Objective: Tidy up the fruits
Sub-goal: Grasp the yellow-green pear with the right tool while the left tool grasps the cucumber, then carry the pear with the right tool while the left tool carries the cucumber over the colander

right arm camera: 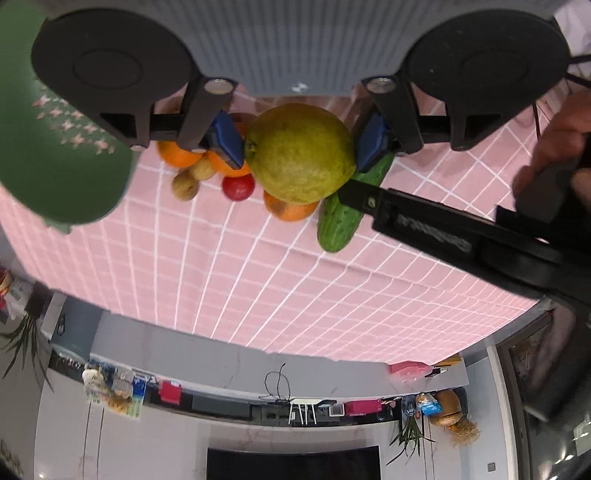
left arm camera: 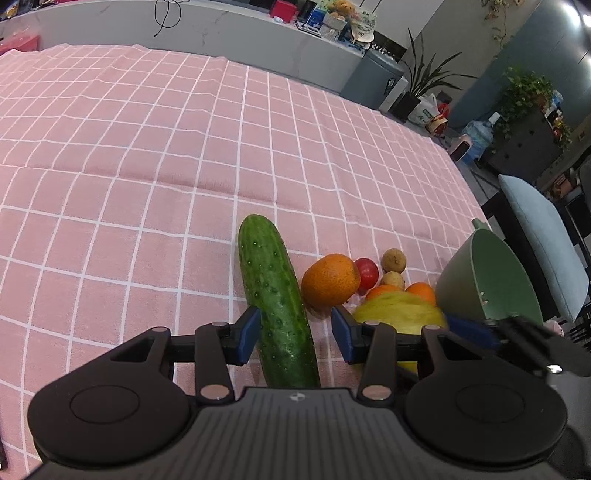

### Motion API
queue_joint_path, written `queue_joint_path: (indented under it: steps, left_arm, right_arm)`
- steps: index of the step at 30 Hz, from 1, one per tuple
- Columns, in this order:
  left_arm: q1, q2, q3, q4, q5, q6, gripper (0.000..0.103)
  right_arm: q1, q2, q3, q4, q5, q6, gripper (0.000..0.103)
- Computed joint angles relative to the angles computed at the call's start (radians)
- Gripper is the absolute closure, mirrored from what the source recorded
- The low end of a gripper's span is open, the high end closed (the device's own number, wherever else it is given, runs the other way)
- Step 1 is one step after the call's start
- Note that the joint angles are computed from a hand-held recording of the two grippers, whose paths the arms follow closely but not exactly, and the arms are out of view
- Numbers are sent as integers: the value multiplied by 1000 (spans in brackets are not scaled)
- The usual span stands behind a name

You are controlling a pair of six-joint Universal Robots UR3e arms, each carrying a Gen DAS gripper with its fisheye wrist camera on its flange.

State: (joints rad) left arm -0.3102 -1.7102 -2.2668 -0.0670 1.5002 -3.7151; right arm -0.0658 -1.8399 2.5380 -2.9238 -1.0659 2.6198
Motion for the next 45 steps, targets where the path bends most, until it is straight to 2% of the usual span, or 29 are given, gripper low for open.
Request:
queue_joint_path:
  steps: [5, 10, 11, 13, 15, 21, 25, 32, 36, 39, 45]
  left_arm:
    - [-5, -37, 46, -28, 9, -2, 51]
    - [-11, -83, 102, -89, 37, -20, 51]
    - [-11, -89, 110, -99, 40, -24, 54]
    - [-21, -96, 120, -109, 62, -29, 59]
    - [-24, -95, 116, -105, 64, -31, 60]
    - [-61, -70, 111, -118, 115, -61, 62]
    - [-78, -9, 84, -106, 134, -75, 62]
    - [-171, 65, 173, -193, 210, -100, 62]
    - [-227, 19, 303, -194, 212, -102, 62]
    - [-251, -54, 434, -198, 178, -81, 62]
    - [-294, -281, 751, -272, 137, -38, 62]
  right_arm:
    - [-112, -233, 10, 219, 48, -66, 40]
    - [-378, -561, -18, 653, 202, -245, 40]
    - [-430, -611, -37, 744, 225, -286, 40]
    - [-535, -682, -77, 905, 261, -368, 40]
    - [-608, -709, -101, 983, 273, -422, 40]
    - [-683, -572, -105, 888, 204, -422, 40]
    - [-665, -439, -111, 770, 140, -393, 40]
    - [-684, -366, -133, 789, 127, -424, 40]
    - [-689, -341, -160, 820, 130, -423, 40]
    - [-700, -339, -175, 857, 137, -442, 40]
    - [-687, -292, -215, 854, 124, -477, 40]
